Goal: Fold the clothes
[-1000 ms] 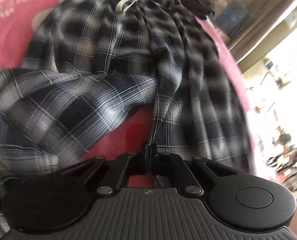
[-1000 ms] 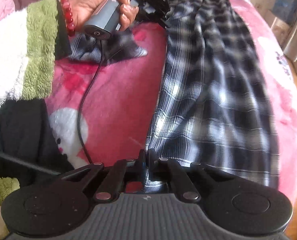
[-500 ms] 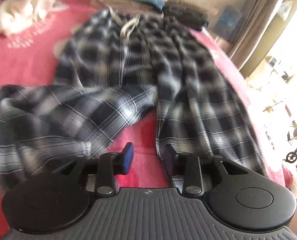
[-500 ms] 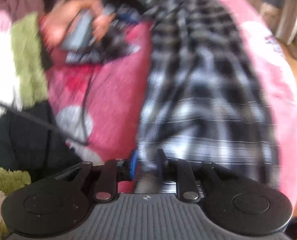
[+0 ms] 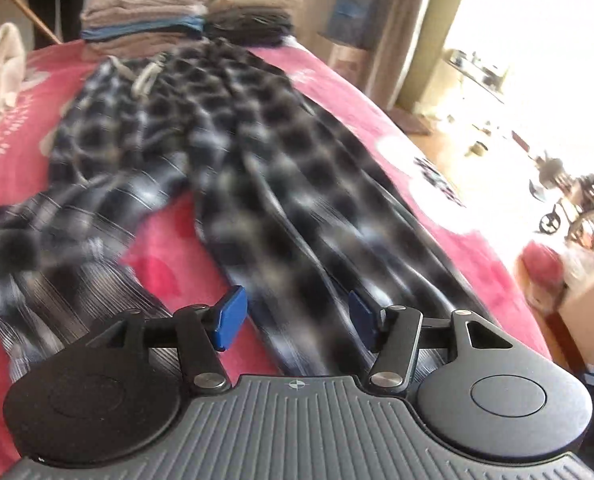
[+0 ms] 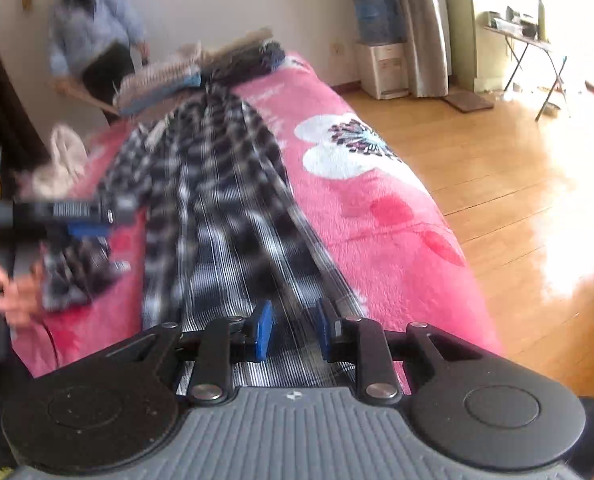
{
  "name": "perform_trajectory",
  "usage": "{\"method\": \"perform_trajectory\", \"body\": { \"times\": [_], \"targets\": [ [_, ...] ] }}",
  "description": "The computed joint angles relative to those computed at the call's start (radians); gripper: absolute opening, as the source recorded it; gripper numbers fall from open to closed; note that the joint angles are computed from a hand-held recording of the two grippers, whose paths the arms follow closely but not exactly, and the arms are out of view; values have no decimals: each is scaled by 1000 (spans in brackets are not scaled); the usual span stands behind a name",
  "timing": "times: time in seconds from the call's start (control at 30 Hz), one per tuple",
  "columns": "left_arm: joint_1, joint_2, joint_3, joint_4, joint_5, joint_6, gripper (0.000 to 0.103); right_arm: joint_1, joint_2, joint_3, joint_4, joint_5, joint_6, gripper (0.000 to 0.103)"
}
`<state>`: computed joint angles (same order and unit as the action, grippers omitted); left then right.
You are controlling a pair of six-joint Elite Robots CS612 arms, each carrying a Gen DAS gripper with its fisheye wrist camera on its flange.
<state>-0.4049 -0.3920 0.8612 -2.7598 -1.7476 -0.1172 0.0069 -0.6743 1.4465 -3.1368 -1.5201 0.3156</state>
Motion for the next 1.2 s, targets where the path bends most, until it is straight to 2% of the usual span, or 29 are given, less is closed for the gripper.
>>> {"method": "perform_trajectory", "body": {
  "times": [0.1,0.27,0.43,0.57,0.67,0.8,0.97,1.1,1.13,1.2],
  "targets": [
    [-6,-12,12,16,-1,28,59,-10,4,4,-37,9,15,26],
    [-11,1,-25,40,-15,50,62,-14,17,-20,-34,-31,-13,26],
    [-10,60,-110,85,-38,67,65,-14,54,-94,18,-48,-72,26],
    [-3,106,-167,138,-76,45,65,-16,111,-200,76,-15,-78,26],
    [1,124,-193,179,-83,36,65,-20,169,-309,138,29,-48,26],
    [2,126,-198,219,-33,5,65,-23,274,-512,259,61,-17,26],
    [8,135,-216,232,-46,-22,65,-37,421,-785,421,144,134,26],
    [9,144,-234,252,-52,-10,73,-40,506,-940,497,159,205,26],
    [8,146,-237,256,-51,-2,75,-39,515,-960,508,155,190,24],
    [4,148,-242,261,-41,13,79,-35,534,-1001,536,142,155,10]
  ]
}}
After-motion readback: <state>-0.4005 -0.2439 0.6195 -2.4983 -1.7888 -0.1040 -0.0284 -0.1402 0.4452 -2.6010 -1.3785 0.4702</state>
